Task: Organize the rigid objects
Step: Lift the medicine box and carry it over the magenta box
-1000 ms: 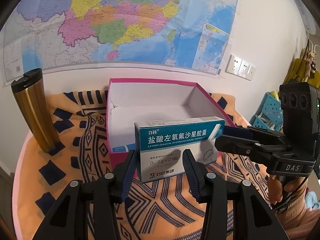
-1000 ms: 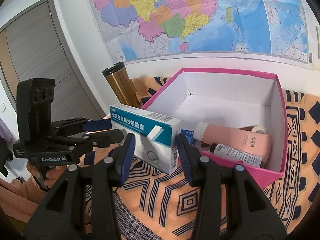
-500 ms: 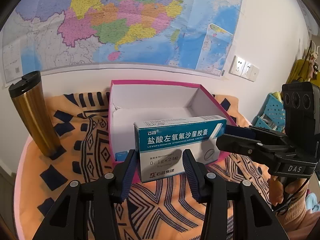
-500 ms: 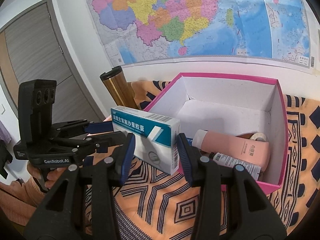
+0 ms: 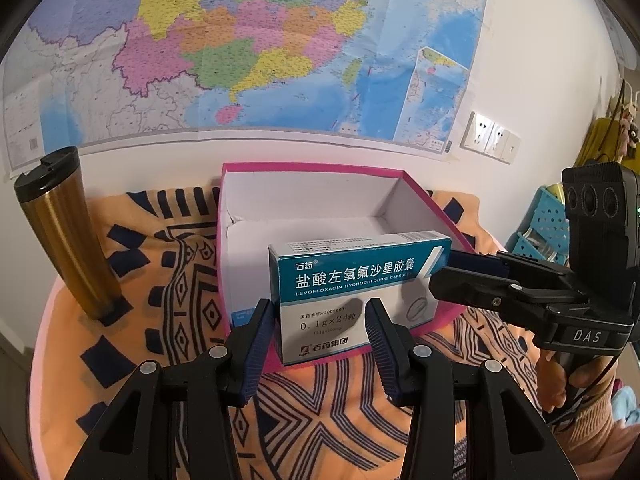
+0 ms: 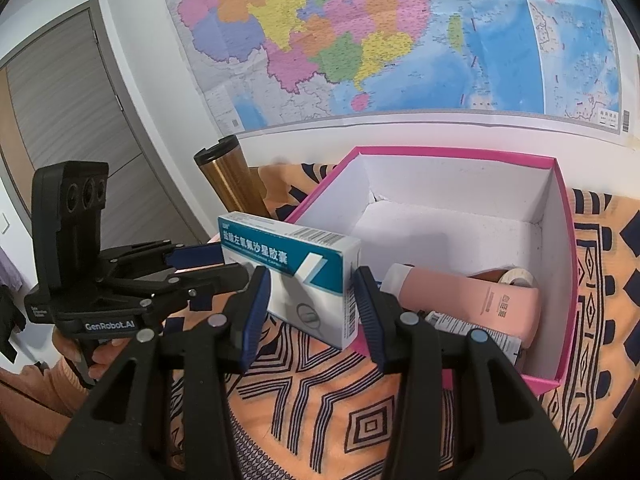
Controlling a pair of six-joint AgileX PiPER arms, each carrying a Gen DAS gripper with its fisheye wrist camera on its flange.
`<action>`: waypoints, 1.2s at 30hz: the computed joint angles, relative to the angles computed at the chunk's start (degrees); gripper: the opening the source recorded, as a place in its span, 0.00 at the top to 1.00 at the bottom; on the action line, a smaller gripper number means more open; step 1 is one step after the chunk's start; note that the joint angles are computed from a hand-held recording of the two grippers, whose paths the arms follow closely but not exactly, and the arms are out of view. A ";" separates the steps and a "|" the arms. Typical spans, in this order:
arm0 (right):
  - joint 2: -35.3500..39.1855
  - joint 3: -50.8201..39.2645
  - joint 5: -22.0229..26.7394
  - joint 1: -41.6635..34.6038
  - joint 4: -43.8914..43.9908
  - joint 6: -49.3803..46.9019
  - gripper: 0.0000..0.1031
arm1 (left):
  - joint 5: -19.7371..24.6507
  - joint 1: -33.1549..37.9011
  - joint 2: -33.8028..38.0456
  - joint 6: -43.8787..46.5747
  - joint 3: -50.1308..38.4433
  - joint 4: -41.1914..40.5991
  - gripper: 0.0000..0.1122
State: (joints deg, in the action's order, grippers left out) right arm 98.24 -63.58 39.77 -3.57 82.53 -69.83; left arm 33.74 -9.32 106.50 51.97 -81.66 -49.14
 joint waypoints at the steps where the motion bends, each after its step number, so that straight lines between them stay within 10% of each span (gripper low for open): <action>1: 0.11 -0.12 -0.02 0.01 -0.06 0.04 0.55 | 0.06 -0.02 0.18 -0.23 -0.24 0.06 0.58; 36: 3.02 -2.69 -0.60 0.85 0.01 1.61 0.55 | -0.72 -0.44 3.49 -4.45 -4.04 4.02 0.58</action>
State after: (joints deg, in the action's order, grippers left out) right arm 101.26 -66.27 39.17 -2.72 82.54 -68.22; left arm 33.03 -9.76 109.99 47.52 -85.71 -45.12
